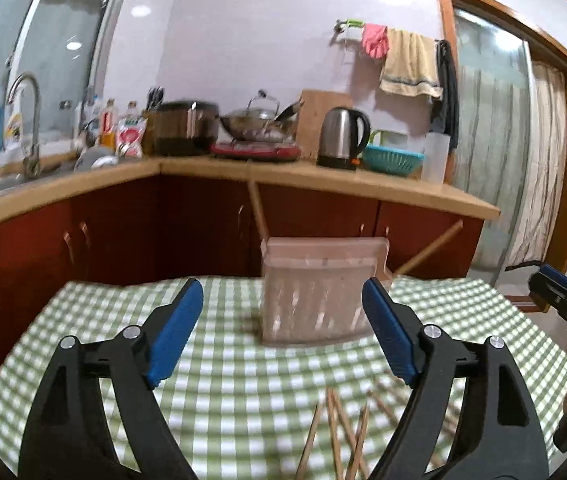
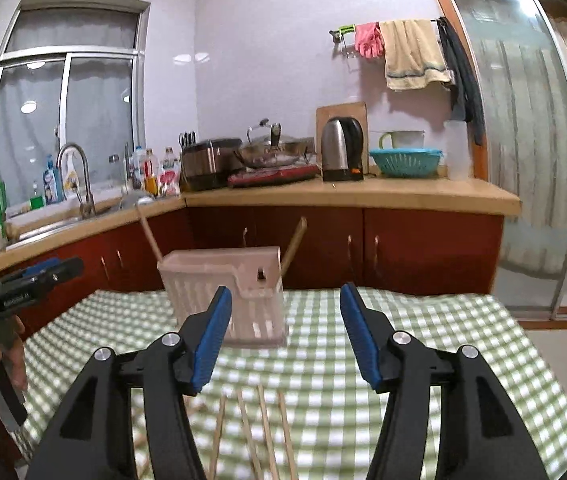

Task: Organize utensils
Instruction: 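Close the left tool on another chopstick while the right tool grasps one too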

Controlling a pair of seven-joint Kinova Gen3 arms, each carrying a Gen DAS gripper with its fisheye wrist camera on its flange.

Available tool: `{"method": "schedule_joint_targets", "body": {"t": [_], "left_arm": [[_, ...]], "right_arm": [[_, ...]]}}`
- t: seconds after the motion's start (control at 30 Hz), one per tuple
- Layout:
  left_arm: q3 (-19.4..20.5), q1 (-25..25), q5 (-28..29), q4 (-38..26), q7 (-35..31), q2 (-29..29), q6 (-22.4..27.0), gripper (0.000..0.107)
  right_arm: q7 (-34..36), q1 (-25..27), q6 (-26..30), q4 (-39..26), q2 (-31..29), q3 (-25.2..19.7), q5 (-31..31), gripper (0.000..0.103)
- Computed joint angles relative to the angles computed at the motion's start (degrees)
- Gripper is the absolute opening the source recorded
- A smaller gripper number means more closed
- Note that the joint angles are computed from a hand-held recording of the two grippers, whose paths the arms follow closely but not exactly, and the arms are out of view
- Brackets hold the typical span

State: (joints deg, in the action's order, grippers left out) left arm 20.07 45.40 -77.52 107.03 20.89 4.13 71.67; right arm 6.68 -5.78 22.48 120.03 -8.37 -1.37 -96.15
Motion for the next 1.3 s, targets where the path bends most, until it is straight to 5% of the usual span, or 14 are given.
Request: {"method": "schedule_joint_targets", "body": {"t": [0.43,1.3], "left_arm": [[2.5,8.7,11.1,4.5,8.4,3.6,7.8,0.079],[0.9,12.7,20.2,8.2,11.7,5.6,1.7,0.056]], "right_arm": [[-0.6,1.4,7.9,12.5,-2.2,4.9,11.0,0.026],[1.5,0.6,5.9,17.5,-1.2,4.3,14.4,0.013]]}}
